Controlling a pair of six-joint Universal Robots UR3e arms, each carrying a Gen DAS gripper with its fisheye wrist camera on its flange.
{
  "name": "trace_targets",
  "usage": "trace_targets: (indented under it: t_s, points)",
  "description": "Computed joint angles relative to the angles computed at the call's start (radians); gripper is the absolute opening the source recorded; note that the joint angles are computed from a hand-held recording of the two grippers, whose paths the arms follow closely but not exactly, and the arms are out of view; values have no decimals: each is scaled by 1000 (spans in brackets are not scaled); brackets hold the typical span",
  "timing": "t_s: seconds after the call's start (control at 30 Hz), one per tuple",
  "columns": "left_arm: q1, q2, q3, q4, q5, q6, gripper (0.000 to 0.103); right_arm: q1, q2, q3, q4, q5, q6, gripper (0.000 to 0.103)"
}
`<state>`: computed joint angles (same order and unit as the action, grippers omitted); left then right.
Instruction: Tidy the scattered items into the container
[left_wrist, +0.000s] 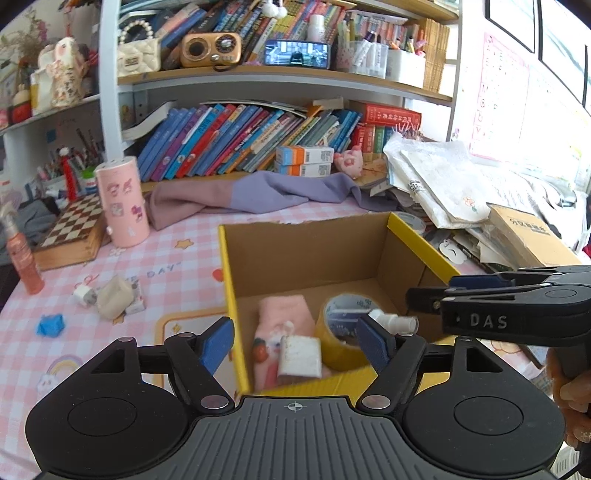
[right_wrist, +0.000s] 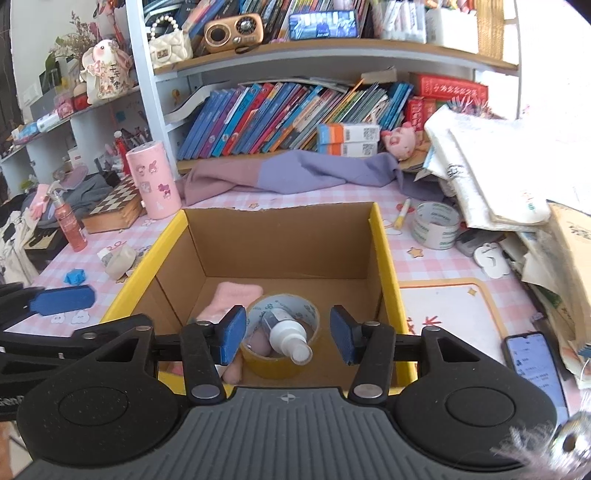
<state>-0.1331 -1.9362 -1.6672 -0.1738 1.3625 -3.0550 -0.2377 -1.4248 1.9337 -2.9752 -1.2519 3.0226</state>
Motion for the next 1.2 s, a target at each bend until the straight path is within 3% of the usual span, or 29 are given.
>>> trace_targets:
  t_s: [0.37, 0.77, 1.2]
  points:
    - [107, 142, -202, 30, -100, 67, 75, 115, -102, 144, -70, -163, 100, 51]
    - [281, 321, -414, -13, -248, 214, 77, 357, -99, 202, -117, -431, 233, 52]
    - [498, 533, -568, -202, -399, 419, 82, 562, -73, 162, -31, -571, 407, 59]
